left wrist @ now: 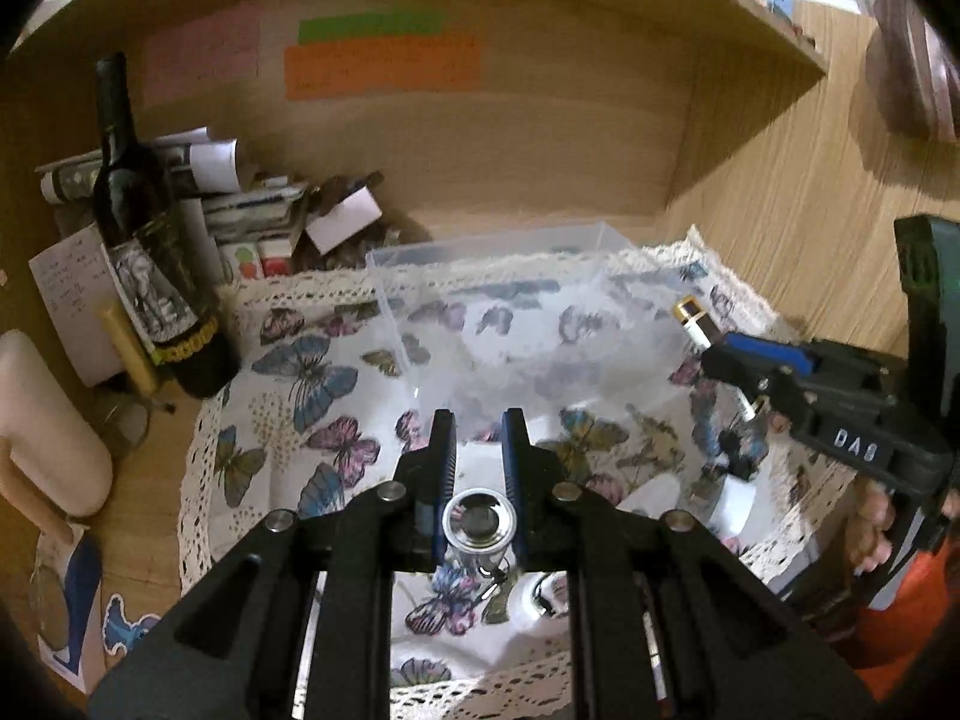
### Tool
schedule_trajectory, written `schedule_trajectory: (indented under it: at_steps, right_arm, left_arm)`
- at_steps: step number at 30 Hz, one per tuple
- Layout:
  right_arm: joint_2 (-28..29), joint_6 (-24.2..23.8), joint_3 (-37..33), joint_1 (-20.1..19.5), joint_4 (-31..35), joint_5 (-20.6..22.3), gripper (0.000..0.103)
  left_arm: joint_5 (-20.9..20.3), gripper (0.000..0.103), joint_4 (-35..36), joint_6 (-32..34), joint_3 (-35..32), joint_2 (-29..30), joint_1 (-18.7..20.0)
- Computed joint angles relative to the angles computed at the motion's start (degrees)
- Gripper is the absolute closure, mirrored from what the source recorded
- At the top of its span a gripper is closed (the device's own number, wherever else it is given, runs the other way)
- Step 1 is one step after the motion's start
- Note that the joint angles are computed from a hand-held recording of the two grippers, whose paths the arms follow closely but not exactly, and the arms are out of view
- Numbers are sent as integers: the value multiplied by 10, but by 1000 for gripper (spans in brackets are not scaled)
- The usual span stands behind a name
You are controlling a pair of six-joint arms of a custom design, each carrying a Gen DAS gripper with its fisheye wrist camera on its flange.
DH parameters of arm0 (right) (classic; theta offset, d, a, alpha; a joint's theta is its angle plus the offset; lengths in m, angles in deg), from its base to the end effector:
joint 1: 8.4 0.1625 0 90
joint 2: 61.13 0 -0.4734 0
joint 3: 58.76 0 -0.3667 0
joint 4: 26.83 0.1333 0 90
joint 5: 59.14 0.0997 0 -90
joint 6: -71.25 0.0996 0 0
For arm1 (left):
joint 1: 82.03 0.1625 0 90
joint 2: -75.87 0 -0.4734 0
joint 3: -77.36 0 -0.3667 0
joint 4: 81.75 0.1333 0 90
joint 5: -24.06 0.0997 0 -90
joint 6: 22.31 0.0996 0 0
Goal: Organize rigid objects
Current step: 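Carry both items over the clear plastic box and open both tools to drop them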
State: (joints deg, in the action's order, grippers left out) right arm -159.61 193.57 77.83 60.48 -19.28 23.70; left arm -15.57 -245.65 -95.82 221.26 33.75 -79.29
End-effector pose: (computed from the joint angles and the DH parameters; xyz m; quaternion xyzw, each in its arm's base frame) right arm 0.0579 -0.2544 0.2640 0.3123 -0.8702 0.3277 0.1944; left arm -0.3243 -0.2258 0.0182 0.2069 0.8597 -0.3708 0.2839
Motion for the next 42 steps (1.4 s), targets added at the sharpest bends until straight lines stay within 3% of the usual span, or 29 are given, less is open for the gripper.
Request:
schedule_trajectory:
  at_steps: [17, 23, 30, 42]
  right_arm:
    - [26, 51, -44, 58, 5, 7, 81]
    - [46, 66, -64, 79, -6, 33, 81]
    - [86, 77, -94, 97, -8, 73, 81]
    - [175, 97, -153, 123, -13, 158, 81]
  left_arm:
    - [52, 88, -45, 143, -62, -41, 51]
    - [91, 88, -35, 179, -94, -39, 64]
    - [113, 88, -62, 238, -130, -5, 109]
    - [72, 88, -118, 310, -167, 48, 201]
